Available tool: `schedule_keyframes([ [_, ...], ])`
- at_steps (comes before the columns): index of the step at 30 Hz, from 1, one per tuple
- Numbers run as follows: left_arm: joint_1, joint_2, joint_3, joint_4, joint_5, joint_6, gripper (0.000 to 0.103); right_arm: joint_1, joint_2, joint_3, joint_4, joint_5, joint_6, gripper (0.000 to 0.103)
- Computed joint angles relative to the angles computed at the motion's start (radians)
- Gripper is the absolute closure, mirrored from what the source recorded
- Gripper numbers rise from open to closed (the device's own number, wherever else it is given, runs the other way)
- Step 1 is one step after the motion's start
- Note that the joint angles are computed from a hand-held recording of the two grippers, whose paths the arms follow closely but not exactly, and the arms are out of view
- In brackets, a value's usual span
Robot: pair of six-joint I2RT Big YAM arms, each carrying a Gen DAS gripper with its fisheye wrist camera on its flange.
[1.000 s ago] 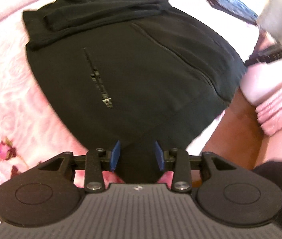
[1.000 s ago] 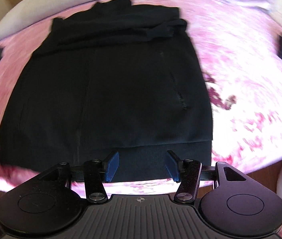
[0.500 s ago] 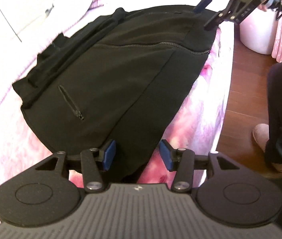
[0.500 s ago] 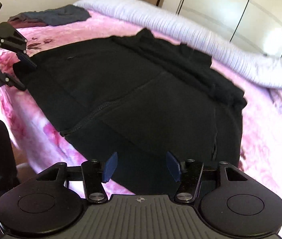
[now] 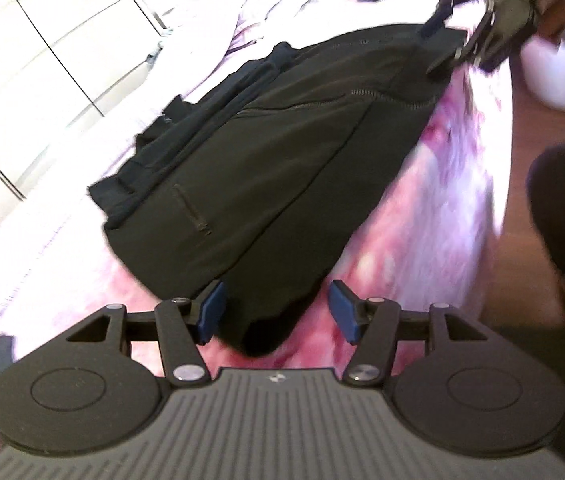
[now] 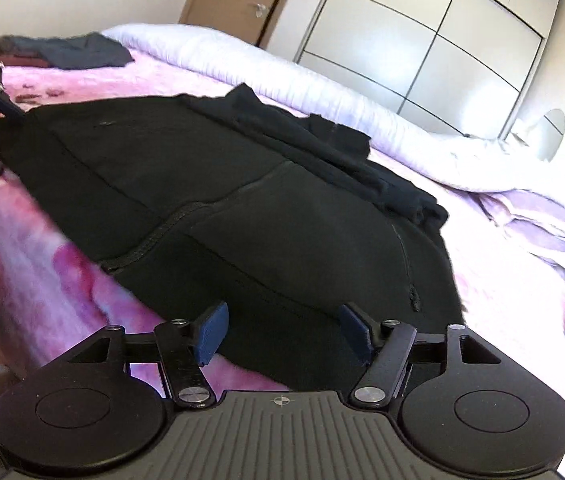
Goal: Fold clothes
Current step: 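Move both open grippers over the folded jacket, then grasp the folded jacket edge with the left gripper and lift it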
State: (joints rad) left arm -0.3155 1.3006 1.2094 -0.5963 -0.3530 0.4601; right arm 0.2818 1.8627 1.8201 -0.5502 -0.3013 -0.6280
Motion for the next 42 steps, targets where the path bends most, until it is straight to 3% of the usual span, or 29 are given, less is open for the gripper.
schedule_keyframes([
  [6,-0.042,0.025,0.001,0.009,-0.153,0.183,0.049,-0.009,-0.12,-0.127,0.05,-0.018,0.018,0.034],
  [12,-0.102,0.076,-0.037,0.168,-0.322,0.469,0.049,-0.016,-0.175,-0.188,0.096,-0.032,0.009,0.031],
  [16,-0.109,0.101,-0.034,0.215,-0.35,0.51,0.055,-0.009,-0.181,-0.213,0.118,-0.032,-0.034,0.03],
  [17,-0.108,0.106,-0.031,0.22,-0.347,0.509,0.062,-0.003,-0.18,-0.219,0.123,-0.027,-0.049,0.03],
  [19,-0.1,0.112,-0.019,0.218,-0.332,0.484,0.076,0.011,-0.169,-0.22,0.13,-0.02,-0.093,0.029],
  [20,-0.095,0.115,-0.01,0.214,-0.323,0.465,0.089,0.019,-0.163,-0.219,0.132,-0.02,-0.111,0.028],
  [21,-0.089,0.117,0.002,0.204,-0.311,0.435,0.091,0.028,-0.155,-0.215,0.128,-0.029,-0.133,0.028],
  [25,-0.055,0.108,0.106,0.068,-0.214,0.176,0.092,0.07,-0.134,-0.201,0.131,-0.051,-0.218,0.027],
  [32,-0.001,0.111,0.242,-0.095,-0.041,-0.07,0.094,0.13,-0.067,-0.18,0.261,0.043,-0.328,0.027],
  [36,0.011,0.095,0.255,-0.117,-0.015,-0.101,0.096,0.124,-0.021,-0.164,0.299,0.094,-0.43,0.027],
  [39,0.007,0.072,0.207,-0.096,-0.051,-0.076,0.095,0.085,-0.016,-0.21,0.415,0.102,-0.53,0.03],
  [42,-0.004,0.057,0.138,-0.058,-0.096,-0.044,0.095,0.032,0.01,-0.186,0.424,0.137,-0.574,0.04],
])
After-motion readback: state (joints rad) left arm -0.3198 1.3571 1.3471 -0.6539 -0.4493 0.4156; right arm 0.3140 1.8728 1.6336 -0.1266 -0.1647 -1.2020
